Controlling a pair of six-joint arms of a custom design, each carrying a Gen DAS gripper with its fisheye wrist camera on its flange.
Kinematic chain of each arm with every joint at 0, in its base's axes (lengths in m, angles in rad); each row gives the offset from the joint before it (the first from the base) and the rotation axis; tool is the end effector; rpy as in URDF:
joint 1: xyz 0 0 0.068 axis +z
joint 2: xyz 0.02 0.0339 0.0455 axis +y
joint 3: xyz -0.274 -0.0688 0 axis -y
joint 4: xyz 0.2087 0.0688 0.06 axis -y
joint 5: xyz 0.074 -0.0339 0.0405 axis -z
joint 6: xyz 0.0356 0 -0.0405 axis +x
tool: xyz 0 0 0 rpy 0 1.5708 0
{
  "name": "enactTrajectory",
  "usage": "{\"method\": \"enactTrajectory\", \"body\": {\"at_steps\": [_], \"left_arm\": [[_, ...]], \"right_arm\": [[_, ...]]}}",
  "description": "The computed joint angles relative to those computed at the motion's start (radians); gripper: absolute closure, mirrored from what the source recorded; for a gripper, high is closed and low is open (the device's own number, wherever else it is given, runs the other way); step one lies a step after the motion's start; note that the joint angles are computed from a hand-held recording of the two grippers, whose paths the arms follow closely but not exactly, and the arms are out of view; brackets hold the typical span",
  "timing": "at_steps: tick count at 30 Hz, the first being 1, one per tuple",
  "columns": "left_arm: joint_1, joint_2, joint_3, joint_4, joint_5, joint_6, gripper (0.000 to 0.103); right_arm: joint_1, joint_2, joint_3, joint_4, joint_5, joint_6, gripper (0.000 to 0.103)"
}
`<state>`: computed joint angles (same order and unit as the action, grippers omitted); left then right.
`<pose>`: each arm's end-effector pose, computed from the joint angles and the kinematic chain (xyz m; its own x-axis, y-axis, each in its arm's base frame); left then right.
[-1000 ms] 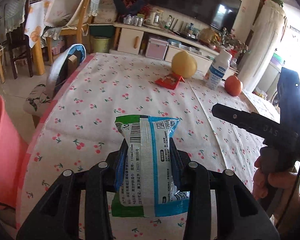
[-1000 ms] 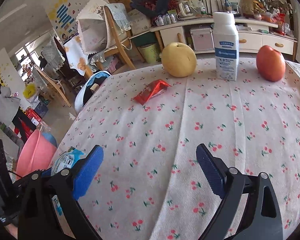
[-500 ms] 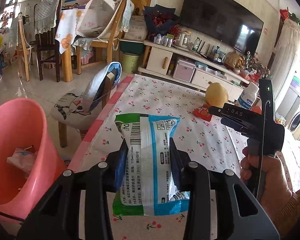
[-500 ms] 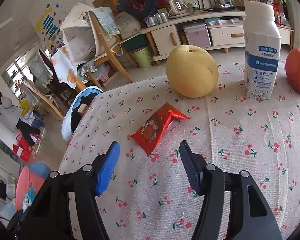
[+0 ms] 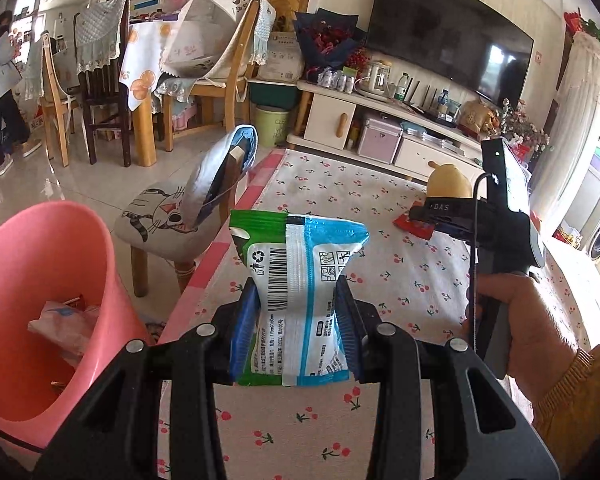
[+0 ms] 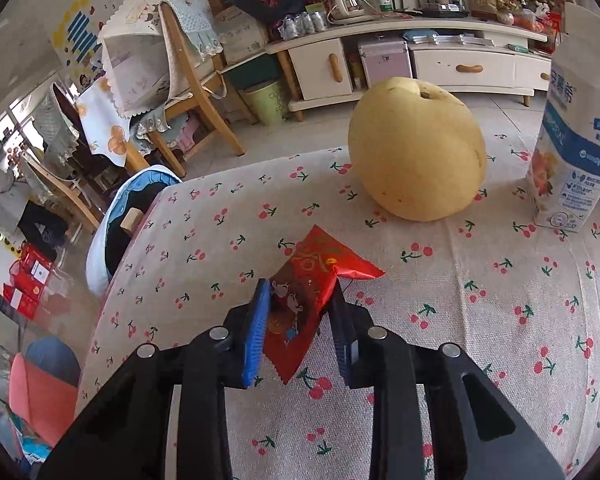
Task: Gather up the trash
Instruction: 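Grasp the red snack packet with the right tool, then lift the red snack packet with the right tool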
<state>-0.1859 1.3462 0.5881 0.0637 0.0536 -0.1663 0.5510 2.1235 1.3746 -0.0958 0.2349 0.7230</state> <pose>0.2315 -0.0455 0.2106 -0.6575 -0.0445 -0.7522 0.1178 0.9799 -0.1610 0.3704 0.2179 0.1673 -0.7275 0.3082 -0.6130 0.1385 0.9410 0.3088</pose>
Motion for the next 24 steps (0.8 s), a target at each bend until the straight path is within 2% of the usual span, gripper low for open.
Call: {"method": "enactTrajectory", "body": {"at_steps": [6, 9, 10, 13, 24], "left_arm": [[0.001, -0.003, 0.003, -0.004, -0.01, 0.011, 0.063], [0.003, -0.01, 0.002, -0.006, -0.015, 0.015, 0.063], [0.004, -0.014, 0.002, -0.008, -0.016, 0.016, 0.063], [-0.002, -0.024, -0.001, -0.009, -0.025, 0.019, 0.063], [-0.016, -0.067, -0.02, -0.004, -0.057, 0.019, 0.064]], "right_arm": [[0.025, -0.037, -0.057, 0.036, 0.033, -0.014, 0.079], [0.043, -0.082, -0.13, 0.077, 0.055, -0.005, 0.083], [0.051, -0.1, -0.155, 0.086, 0.064, -0.002, 0.088], [0.075, -0.153, -0.223, 0.11, 0.078, 0.01, 0.09], [0.233, -0.305, -0.356, 0.075, 0.166, 0.072, 0.096]]}}
